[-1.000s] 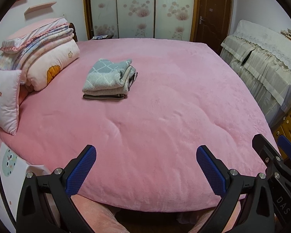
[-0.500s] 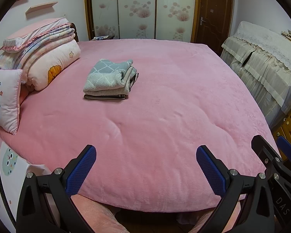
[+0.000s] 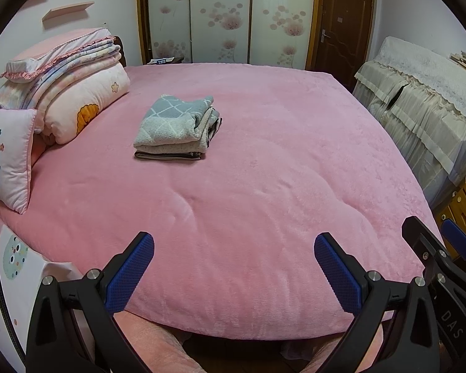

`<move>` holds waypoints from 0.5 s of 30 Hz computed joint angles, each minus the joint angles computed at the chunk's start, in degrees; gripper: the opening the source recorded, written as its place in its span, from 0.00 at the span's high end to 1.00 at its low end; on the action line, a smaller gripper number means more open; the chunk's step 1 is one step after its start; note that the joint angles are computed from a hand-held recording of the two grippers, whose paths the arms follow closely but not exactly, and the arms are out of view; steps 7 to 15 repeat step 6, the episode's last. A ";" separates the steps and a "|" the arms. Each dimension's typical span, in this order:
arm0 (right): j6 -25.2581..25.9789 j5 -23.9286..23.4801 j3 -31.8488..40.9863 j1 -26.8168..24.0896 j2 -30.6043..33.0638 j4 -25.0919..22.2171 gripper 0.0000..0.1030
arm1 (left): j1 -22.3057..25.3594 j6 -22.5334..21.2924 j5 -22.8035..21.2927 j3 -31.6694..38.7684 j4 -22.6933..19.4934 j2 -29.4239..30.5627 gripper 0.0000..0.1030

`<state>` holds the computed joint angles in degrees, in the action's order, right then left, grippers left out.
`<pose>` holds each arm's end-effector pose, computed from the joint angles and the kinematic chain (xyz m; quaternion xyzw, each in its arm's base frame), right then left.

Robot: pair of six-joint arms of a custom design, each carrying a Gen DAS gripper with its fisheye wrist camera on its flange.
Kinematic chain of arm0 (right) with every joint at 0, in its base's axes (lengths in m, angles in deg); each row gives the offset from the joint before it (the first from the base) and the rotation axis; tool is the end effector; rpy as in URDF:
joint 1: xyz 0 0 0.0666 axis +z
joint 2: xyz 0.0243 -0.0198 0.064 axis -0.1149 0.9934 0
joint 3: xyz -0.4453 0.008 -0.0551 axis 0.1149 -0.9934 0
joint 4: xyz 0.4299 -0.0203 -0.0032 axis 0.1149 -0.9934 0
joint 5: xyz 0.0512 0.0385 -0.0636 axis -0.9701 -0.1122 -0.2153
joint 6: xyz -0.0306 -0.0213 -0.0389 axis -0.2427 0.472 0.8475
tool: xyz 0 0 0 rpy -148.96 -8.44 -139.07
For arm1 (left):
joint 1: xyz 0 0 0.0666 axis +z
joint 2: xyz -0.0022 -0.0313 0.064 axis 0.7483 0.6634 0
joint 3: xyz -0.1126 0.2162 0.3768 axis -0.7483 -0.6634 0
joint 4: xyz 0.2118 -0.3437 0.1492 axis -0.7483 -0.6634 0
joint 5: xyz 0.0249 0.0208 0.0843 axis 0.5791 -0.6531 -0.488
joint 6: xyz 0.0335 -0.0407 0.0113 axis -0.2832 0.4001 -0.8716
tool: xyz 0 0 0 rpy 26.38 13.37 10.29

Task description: Fold small clothes

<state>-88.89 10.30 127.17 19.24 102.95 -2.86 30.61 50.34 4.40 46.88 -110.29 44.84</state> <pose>0.4710 0.2020 0.6602 0.2772 0.8608 -0.0950 0.4161 0.5562 -0.1842 0.6471 0.2155 0.9049 -0.0976 0.3539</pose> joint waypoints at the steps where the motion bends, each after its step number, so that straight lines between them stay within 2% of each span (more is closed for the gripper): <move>1: -0.29 -0.02 0.25 0.02 0.15 -0.32 0.23 | 0.03 0.01 0.12 -0.04 -0.03 -0.08 0.01; 15: -0.47 0.24 1.25 0.09 0.75 -0.97 0.23 | 0.02 0.03 0.20 -0.05 0.04 -0.19 0.01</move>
